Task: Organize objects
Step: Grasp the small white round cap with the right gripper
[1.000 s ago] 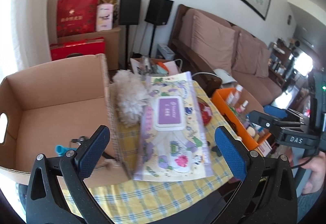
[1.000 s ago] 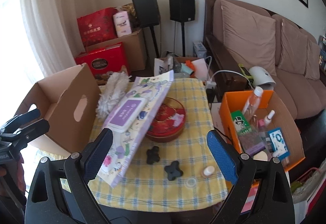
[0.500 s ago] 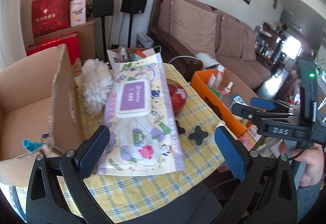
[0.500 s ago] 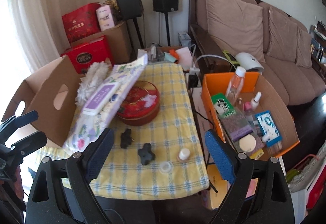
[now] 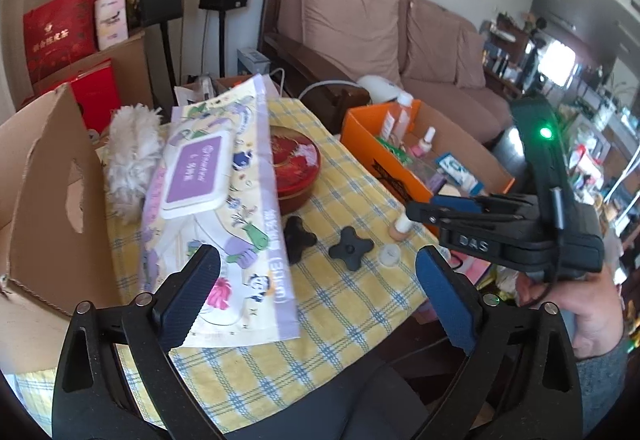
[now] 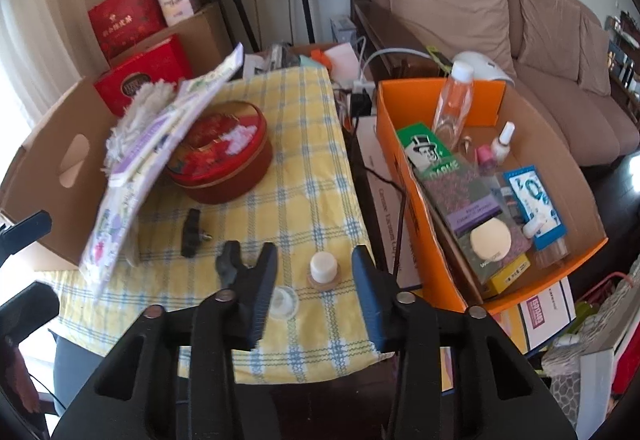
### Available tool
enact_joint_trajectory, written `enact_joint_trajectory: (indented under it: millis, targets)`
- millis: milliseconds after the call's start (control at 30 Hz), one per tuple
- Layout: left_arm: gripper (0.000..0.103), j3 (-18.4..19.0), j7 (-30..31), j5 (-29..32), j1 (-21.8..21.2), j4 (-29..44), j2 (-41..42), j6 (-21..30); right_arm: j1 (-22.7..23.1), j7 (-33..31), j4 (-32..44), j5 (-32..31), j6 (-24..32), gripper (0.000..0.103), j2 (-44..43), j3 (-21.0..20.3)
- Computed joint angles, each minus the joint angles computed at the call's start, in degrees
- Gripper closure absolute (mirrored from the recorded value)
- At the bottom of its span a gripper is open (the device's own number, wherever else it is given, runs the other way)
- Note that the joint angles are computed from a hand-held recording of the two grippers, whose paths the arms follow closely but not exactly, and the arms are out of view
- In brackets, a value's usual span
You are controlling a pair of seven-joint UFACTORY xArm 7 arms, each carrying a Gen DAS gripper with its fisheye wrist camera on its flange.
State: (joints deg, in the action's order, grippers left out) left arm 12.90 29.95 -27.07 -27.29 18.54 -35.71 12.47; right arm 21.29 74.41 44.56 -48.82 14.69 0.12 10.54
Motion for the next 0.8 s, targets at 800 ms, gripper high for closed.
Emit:
enact_joint_trajectory:
  millis: [800]
  targets:
    - [0.017, -2.2, -0.3, 2.1, -7.2, 0.0, 6.5, -4.3, 2.4, 2.2, -0.7, -2.8, -5.9, 0.087, 3.5, -6.1]
